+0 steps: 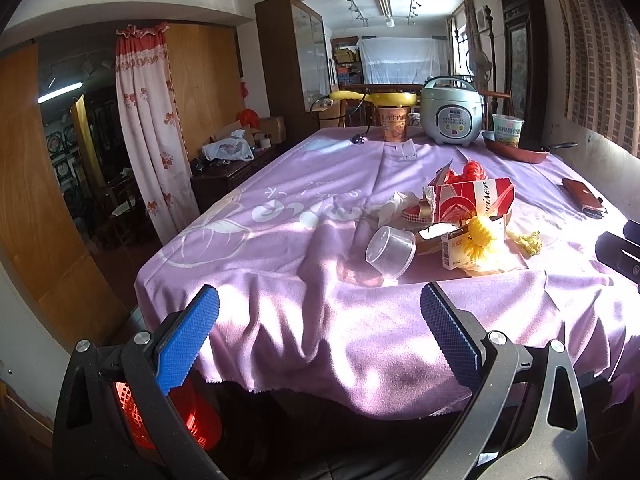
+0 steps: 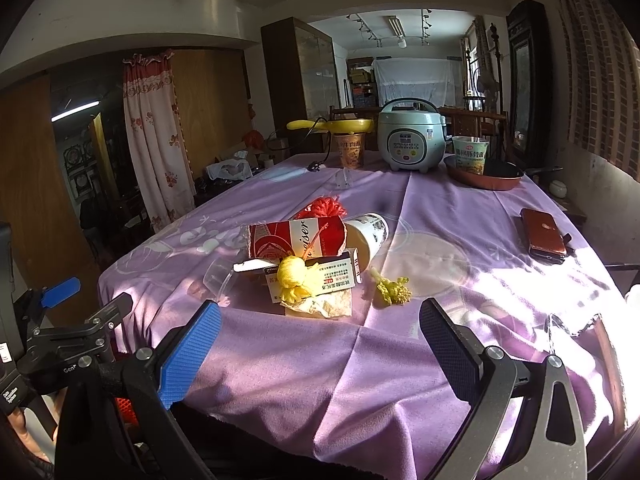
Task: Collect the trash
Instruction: 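Move the left gripper toward the clear plastic cup on the cloth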
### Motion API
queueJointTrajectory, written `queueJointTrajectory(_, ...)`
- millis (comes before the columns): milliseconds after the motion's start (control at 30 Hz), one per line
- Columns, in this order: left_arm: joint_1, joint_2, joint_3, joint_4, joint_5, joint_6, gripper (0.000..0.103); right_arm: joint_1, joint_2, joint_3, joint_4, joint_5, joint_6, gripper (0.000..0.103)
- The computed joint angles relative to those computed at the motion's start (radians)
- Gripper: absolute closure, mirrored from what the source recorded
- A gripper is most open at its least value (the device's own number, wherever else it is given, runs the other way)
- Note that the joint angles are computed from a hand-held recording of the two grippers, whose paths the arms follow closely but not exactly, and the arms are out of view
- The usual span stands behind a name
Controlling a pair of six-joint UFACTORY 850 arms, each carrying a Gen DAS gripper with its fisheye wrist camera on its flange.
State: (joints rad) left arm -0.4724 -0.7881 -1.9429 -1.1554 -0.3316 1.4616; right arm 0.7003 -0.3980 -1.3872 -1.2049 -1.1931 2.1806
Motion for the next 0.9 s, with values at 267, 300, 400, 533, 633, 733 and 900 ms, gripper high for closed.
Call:
queueJointTrajectory(267,-0.003,-0.019,-0.036,0.117,-0.010,-0.119,0.007,-0.012,-0.004,0.003,0.002,0.027,0.007,0.005)
queueJointTrajectory(300,-0.004,-0.022,-0.039,0.129,-0.011,-0.130,0.007,-0.015,-0.004,0.003,0.002,0.031,0.007,0.005)
queueJointTrajectory(400,-0.005,-0.034,-0.059,0.176,-0.017,-0.178,0.007,-0.020,-0.001,0.009,-0.001,0.047,0.022,0.005)
queueJointTrajectory(533,-0.008,-0.053,-0.088,0.237,-0.026,-0.239,0.007,-0.030,-0.002,0.009,0.006,0.061,0.015,0.005)
queueJointTrajectory(633,-0.008,-0.068,-0.110,0.282,-0.035,-0.285,0.007,-0.040,-0.007,0.006,0.008,0.077,0.009,0.005)
queueJointTrajectory(733,-0.008,-0.095,-0.151,0.338,-0.053,-0.347,0.007,-0.050,-0.009,0.005,0.018,0.099,0.002,0.005)
queueJointTrajectory(900,0.011,-0.190,-0.308,0.461,-0.122,-0.519,0.007,-0.067,-0.014,0.006,0.032,0.116,-0.026,0.005)
